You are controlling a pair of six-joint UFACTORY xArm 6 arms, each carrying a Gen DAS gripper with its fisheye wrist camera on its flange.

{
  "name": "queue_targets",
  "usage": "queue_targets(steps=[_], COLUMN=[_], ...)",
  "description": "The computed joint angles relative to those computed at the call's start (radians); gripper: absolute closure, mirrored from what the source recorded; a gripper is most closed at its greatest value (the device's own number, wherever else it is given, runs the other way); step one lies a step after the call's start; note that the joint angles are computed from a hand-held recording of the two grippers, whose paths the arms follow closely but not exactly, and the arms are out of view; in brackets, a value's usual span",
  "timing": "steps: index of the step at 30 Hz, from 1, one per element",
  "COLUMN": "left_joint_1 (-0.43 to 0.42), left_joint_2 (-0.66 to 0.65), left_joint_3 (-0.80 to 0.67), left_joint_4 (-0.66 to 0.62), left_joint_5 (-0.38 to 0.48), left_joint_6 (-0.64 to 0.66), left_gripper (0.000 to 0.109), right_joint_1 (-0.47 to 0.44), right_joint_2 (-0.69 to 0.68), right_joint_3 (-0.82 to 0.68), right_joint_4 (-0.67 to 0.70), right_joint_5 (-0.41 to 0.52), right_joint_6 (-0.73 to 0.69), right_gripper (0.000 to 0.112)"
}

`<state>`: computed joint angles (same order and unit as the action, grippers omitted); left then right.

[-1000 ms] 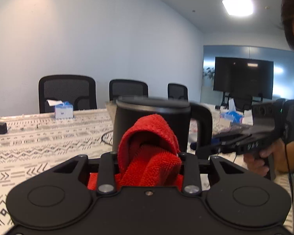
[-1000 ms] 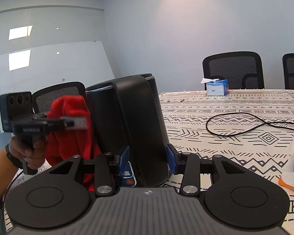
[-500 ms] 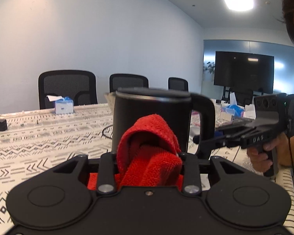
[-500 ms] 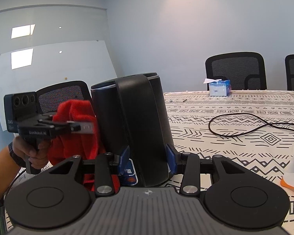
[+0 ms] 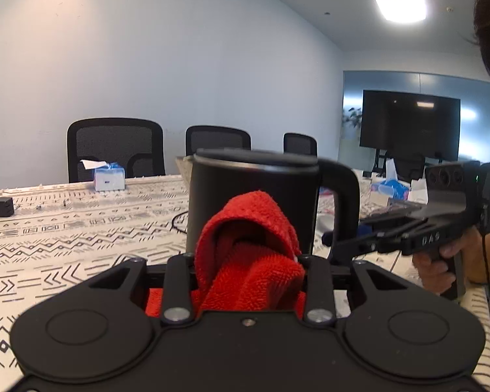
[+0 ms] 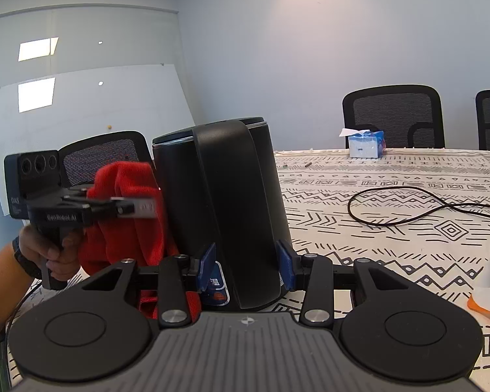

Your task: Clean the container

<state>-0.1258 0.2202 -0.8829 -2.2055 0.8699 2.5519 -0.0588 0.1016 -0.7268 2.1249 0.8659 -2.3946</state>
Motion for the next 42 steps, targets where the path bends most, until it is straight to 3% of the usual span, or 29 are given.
queue_targets(steps=[9, 16, 23, 31, 37, 42], left_joint_1=[-0.003, -0.023, -0.013, -0.023, -0.017, -0.024], left_joint_2=[-0.044, -0.018, -0.038, -0.015, -0.058, -0.021], left_joint_3=[0.012, 0.001, 0.004, -0.002, 0.016, 0.008], left_joint_4=[-0.017, -0.032, -0.039, -0.049, -0.068, -0.077], left_joint_5=[0.003, -0.05, -0.012, -0.04, 0.004, -0.013], left_joint_6=[0.02, 0.033, 0.038, 0.025, 0.032, 0.03], left_gripper=[0.07, 0.071, 0.07, 0.07, 0.07, 0.069], right_joint_1=[-0.002, 0.002, 0.003, 0.003, 0.003, 0.005], right_joint_2=[-0.007, -0.008, -0.007, -0.01, -0.011, -0.01], right_joint_3=[0.007, 0.008, 0.006, 0.01, 0.01, 0.009], right_joint_4=[-0.011, -0.007, -0.011, -0.012, -0.013, -0.014], right_joint_5=[0.005, 0.004, 0.004, 0.006, 0.006, 0.005], right_joint_6=[0.007, -0.001, 0.004, 0.003, 0.003, 0.001], right_gripper=[0.072, 0.072, 0.072, 0.072, 0.072, 0.072])
